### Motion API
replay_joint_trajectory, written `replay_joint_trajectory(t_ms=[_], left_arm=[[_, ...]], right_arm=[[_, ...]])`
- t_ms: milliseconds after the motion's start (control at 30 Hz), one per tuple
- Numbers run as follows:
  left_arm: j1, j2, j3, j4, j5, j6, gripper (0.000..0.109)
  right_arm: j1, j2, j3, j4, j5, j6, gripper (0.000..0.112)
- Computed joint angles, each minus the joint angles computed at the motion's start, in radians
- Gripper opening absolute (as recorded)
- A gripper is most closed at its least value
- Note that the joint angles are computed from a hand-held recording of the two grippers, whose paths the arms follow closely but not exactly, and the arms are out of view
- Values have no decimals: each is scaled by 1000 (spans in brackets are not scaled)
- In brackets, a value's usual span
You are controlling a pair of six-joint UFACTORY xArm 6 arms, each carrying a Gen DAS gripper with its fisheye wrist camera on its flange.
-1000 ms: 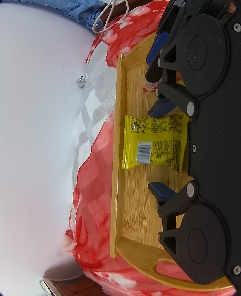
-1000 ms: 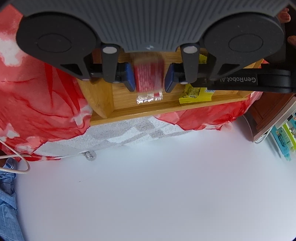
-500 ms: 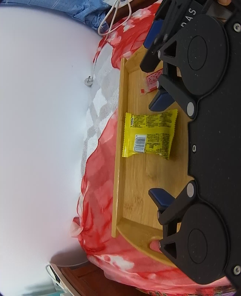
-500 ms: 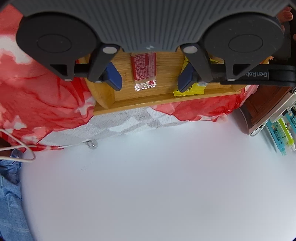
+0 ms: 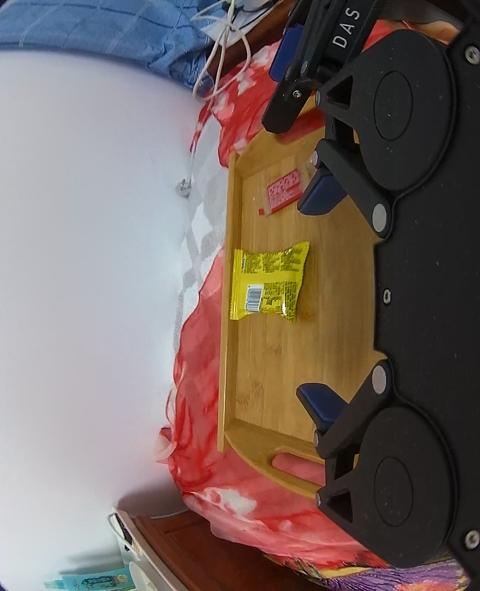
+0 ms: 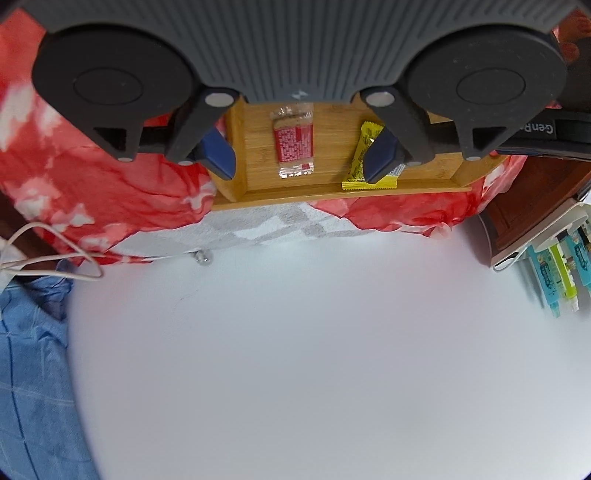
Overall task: Organize snacks
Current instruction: 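Open both grippers to drop the yellow packet and red wafer onto the tray, then grasp the red-and-white stick packet with the left gripper while the right gripper grasps the pink-wrapped cake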
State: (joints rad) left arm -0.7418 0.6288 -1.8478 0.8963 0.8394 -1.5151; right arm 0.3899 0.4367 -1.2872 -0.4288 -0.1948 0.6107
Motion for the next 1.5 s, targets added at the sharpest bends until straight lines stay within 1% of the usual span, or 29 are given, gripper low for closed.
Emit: replay_joint_trajectory(t_ms=[33,100,133,167,200,233,300,433,567,600,667,800,833,933,1000,1100,1133,1167,1233,1300,1333,1367,1400,1467,1500], left_arm=[[-9,-14,18,16,2,-12,98],[-26,-35,44,39,9,-26,99],[-33,-44,56,49,11,-33,99],[-42,-56,71,58,11,-41,99],[-50,-68,86,67,12,-51,99],[-58,-79,99,74,15,-61,99],[-74,-98,125,88,18,-75,100],[-113,-141,182,118,32,-111,100],[-155,-176,235,148,55,-160,100],[-166,-183,246,157,63,-171,100],[-193,-198,271,170,90,-196,100],[-245,-213,301,194,145,-224,100],[-256,-214,306,198,157,-231,100],[-291,-213,313,198,187,-243,100],[-314,-207,308,193,216,-251,100],[-345,-198,306,191,252,-279,99],[-352,-198,309,189,253,-288,97],[-354,-202,316,184,247,-293,93],[-360,-206,326,165,228,-295,86],[-367,-208,331,143,220,-300,70],[-369,-208,333,128,217,-302,66],[-369,-207,333,111,209,-303,55],[-367,-207,336,94,196,-305,47],[-358,-207,345,61,156,-312,44],[-353,-207,352,53,137,-321,44]], right_arm=[[10,-20,32,76,-8,-63,87],[14,-55,80,125,-22,-93,87],[23,-74,109,181,-33,-142,87],[40,-95,142,280,-45,-231,87],[53,-111,166,347,-54,-291,88],[61,-129,191,388,-65,-330,88],[71,-164,241,433,-86,-366,88],[84,-240,350,469,-125,-383,89],[114,-311,454,580,-151,-483,89],[125,-329,480,614,-158,-510,89],[131,-366,533,624,-166,-514,89],[150,-426,623,687,-180,-558,88],[157,-441,644,711,-181,-575,89],[196,-483,698,840,-184,-661,88],[214,-508,734,883,-192,-671,89],[263,-537,775,995,-223,-744,89],[279,-546,789,1012,-238,-759,88],[298,-554,802,1033,-252,-781,87],[344,-561,806,1119,-263,-865,84],[379,-563,804,1193,-258,-939,79],[391,-565,804,1215,-251,-963,74],[400,-566,804,1230,-243,-983,69],[406,-564,804,1235,-237,-994,66],[422,-560,797,1264,-231,-1041,54],[429,-556,791,1279,-231,-1065,53]])
